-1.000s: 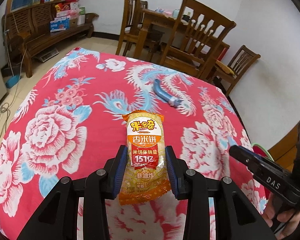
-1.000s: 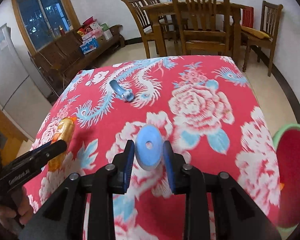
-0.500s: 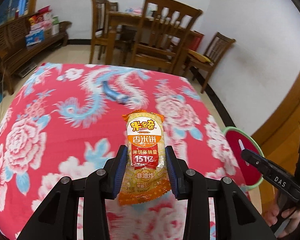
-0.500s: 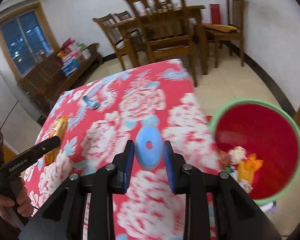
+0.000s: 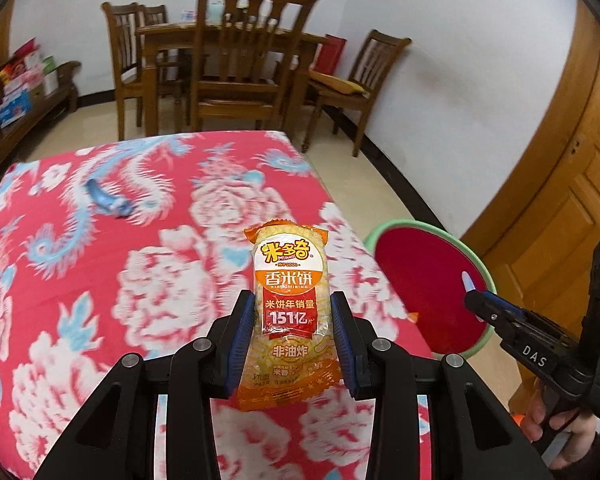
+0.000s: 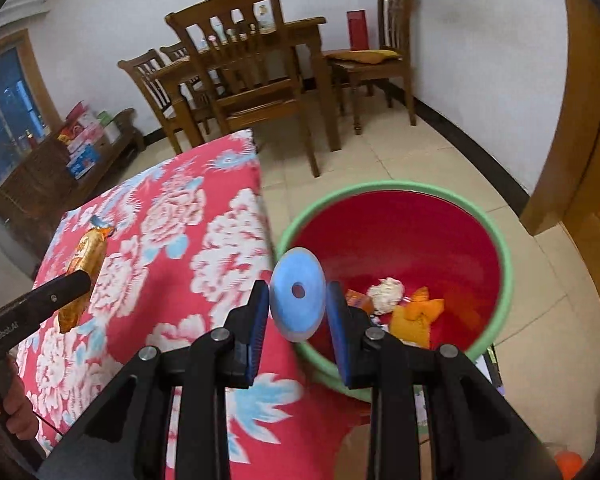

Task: Collect trash
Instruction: 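Carry the snack bag and blue disc over the red bucket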

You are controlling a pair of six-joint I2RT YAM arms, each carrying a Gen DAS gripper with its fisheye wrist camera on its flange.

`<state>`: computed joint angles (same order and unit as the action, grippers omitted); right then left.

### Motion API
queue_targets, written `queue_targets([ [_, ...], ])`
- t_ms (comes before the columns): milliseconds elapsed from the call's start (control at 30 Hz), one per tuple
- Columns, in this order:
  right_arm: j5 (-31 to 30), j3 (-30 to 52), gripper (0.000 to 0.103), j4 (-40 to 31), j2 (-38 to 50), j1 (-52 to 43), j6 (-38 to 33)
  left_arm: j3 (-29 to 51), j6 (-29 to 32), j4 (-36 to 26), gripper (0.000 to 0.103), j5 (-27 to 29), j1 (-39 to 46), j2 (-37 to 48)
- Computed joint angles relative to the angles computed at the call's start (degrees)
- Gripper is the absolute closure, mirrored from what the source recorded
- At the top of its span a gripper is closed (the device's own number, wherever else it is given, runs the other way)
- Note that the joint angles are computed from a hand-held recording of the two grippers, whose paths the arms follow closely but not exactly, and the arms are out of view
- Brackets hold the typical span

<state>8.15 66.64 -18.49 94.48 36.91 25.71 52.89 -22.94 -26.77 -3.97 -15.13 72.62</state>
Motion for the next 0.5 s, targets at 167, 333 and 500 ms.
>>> queue_targets([
  [167, -0.93, -1.6, 0.072, 0.85, -0.21, -2.31, 0.5, 3.29, -0.44, 0.23, 0.064, -1.57, -3.63, 4.15],
  [333, -2.84, -2.15, 0.071, 1.76, 0.71, -4.39, 1.08, 5.95, -0.93, 0.32, 0.064, -2.62, -6.23, 7.61],
  [500, -4.45, -2.55, 0.071, 2.46, 1.23, -5.64, 0.98, 8.04, -1.11, 0.41, 0.064, -2.98, -7.71, 10.64],
])
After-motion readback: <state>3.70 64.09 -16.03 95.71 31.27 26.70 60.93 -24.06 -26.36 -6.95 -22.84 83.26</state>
